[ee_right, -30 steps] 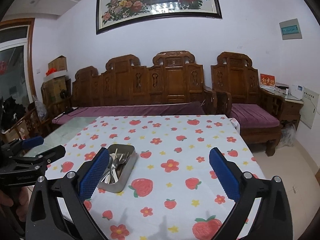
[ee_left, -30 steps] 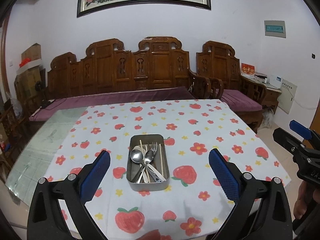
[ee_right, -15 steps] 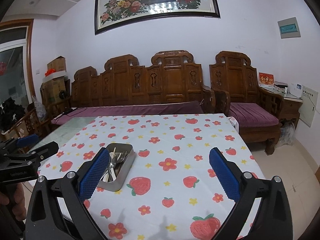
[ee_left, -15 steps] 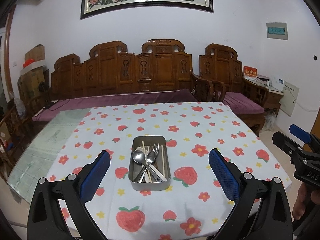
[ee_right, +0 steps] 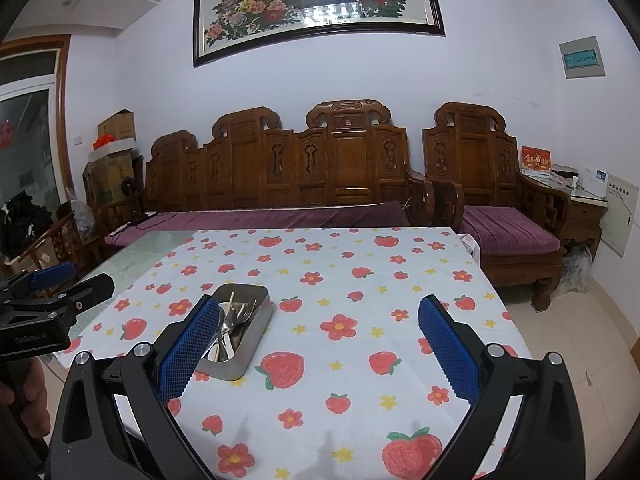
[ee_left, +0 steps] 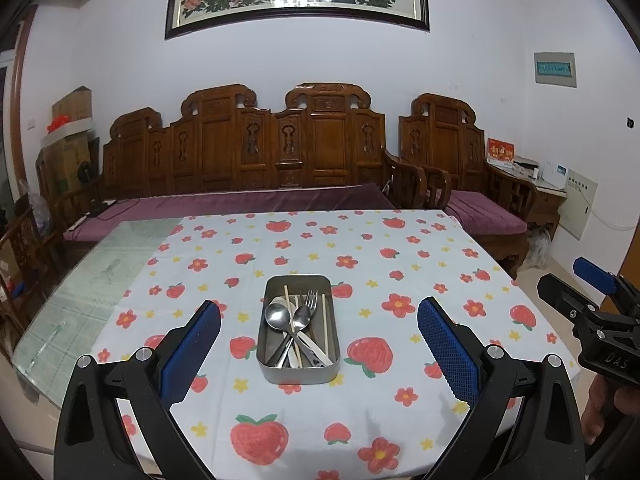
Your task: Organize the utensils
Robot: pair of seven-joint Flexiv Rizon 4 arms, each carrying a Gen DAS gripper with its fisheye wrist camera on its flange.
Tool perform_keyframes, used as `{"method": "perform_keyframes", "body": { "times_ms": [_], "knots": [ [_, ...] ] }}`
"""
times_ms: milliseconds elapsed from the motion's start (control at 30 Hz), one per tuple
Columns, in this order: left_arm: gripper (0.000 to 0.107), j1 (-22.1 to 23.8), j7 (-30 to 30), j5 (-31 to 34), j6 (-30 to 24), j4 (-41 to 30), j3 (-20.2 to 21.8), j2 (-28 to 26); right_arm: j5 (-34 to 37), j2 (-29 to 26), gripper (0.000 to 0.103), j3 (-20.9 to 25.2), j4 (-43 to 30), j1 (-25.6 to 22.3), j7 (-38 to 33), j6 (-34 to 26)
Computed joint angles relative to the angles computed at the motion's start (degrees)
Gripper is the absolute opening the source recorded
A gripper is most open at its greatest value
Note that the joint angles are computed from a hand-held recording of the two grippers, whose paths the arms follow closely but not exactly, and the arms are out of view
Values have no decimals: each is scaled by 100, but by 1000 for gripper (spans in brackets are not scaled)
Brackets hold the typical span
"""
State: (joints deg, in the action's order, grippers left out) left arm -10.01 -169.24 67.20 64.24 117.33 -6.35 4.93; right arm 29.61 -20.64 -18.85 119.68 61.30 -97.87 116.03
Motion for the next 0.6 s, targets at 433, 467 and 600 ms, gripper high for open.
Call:
{"method": "perform_keyframes", "body": {
  "times_ms": [433, 467, 600],
  "knots": [
    [95, 8, -56, 59, 14, 22, -2, 18, 5, -9, 100, 5, -18, 1, -6, 10],
    [95, 3, -39, 37, -8, -2, -13, 10, 9, -4, 100, -9, -22, 9, -15, -5],
    [95, -2, -49, 43, -7, 4, -10, 14, 9, -6, 100, 0, -22, 3, -8, 0]
  ]
}}
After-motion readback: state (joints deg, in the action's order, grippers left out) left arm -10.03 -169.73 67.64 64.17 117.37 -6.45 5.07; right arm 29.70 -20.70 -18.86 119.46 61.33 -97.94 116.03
